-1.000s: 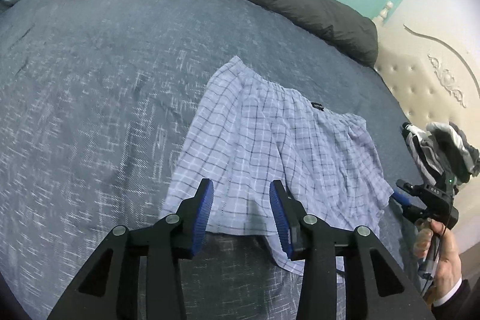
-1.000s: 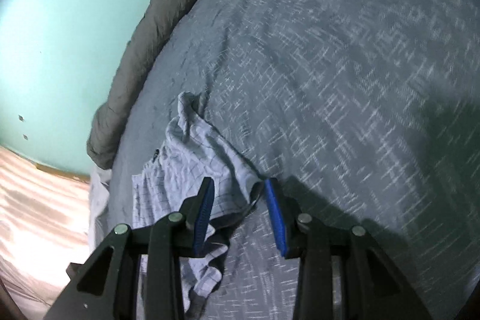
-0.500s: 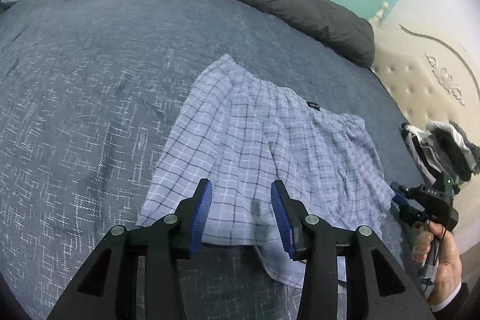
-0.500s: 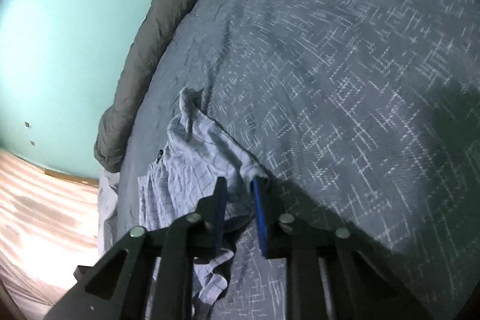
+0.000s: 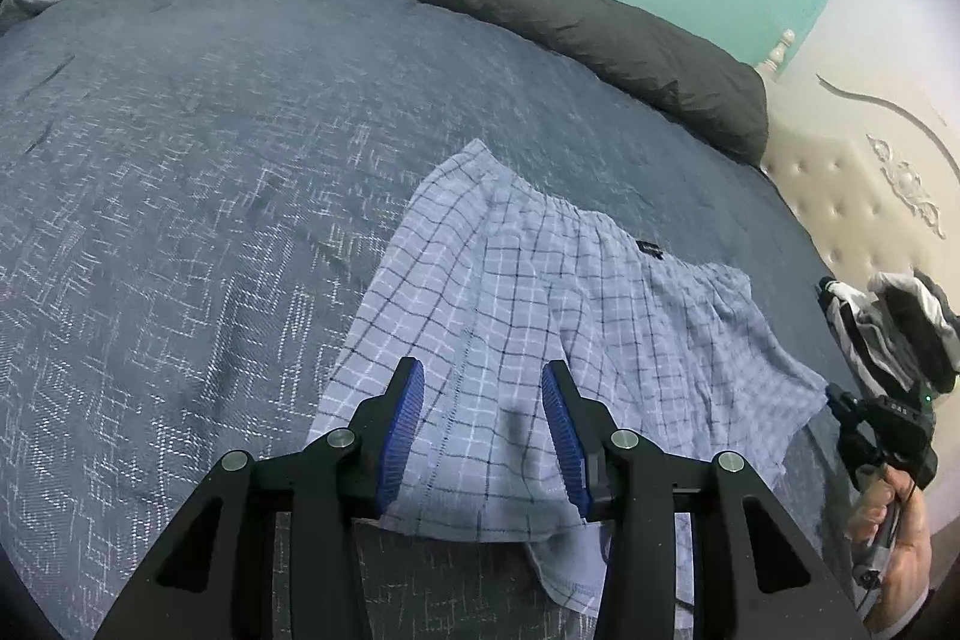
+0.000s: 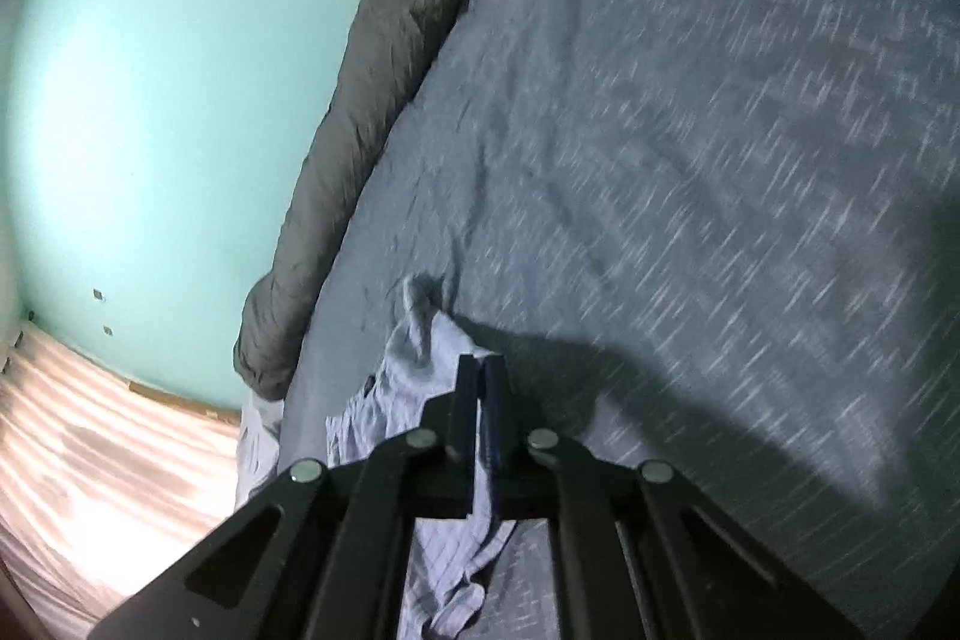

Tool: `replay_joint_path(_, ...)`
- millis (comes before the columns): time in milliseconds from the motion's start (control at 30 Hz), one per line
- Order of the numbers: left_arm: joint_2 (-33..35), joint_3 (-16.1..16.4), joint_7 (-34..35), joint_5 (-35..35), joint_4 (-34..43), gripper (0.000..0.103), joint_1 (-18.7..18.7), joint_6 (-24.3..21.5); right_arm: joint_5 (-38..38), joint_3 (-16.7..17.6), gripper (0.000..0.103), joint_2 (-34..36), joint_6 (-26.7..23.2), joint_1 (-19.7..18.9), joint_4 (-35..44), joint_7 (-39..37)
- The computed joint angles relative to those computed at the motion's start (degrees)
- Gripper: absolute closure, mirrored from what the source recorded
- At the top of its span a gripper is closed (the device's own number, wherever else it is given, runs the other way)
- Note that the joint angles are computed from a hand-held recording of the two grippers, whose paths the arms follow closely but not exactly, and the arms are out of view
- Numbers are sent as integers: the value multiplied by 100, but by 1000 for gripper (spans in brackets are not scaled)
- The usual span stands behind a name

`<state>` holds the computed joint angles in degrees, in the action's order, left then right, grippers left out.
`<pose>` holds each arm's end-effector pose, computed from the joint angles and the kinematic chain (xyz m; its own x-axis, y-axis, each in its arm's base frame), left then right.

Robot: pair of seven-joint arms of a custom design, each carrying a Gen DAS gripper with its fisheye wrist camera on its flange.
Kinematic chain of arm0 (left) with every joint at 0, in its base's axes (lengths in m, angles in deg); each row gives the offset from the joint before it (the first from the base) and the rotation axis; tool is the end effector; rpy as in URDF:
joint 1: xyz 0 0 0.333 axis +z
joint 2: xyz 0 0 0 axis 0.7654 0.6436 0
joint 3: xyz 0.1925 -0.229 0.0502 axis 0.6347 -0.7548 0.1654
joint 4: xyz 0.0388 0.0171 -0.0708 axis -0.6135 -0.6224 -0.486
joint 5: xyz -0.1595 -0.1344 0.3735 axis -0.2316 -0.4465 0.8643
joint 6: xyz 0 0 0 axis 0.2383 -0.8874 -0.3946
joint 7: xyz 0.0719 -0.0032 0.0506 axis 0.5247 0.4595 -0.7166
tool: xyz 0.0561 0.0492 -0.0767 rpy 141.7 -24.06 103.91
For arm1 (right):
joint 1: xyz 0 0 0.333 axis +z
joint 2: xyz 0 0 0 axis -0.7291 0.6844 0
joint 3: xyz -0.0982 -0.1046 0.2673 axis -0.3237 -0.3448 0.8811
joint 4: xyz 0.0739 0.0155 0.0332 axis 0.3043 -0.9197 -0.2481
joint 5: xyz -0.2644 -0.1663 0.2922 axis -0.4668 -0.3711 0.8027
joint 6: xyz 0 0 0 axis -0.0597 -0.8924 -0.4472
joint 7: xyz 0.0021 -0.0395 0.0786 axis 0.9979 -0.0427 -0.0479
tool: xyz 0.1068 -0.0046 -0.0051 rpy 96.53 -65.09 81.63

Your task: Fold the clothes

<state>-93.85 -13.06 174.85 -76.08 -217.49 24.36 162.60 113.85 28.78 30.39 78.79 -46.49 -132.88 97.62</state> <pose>0.5049 -0.0447 0.3991 0.1621 -0.9102 0.3811 -0.6759 -0.3838 -0.6291 0.5955 -0.0239 0.3754 -0.0778 -0.5268 -0.8464 -0.7590 0.5818 -0.2923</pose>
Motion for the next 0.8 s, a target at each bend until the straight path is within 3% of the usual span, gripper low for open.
replay_joint_path(167,14,-366,-334,238,-44,58,437,-25,99,21,101,148,135,-17,29,128)
replay_joint_path(367,60,-262,-315,206,-21,58,351,-42,33,15,101,-58,748,-11,-159,162)
replay_joint_path(533,129,-358,-256,139,28,58,460,-146,-335,27,101,112,586,35,-56,559)
replay_joint_path(633,71,-710,-482,334,-29,57,873,-133,-578,93,98,39,1050,107,-89,767)
replay_joint_path(700,14,-749,-538,432,-65,57,960,-139,-759,133,98,-25,1439,183,-106,891)
replay_joint_path(800,-30,-787,-670,568,-96,57,1072,-172,-364,121,97,-109,1572,214,-121,480)
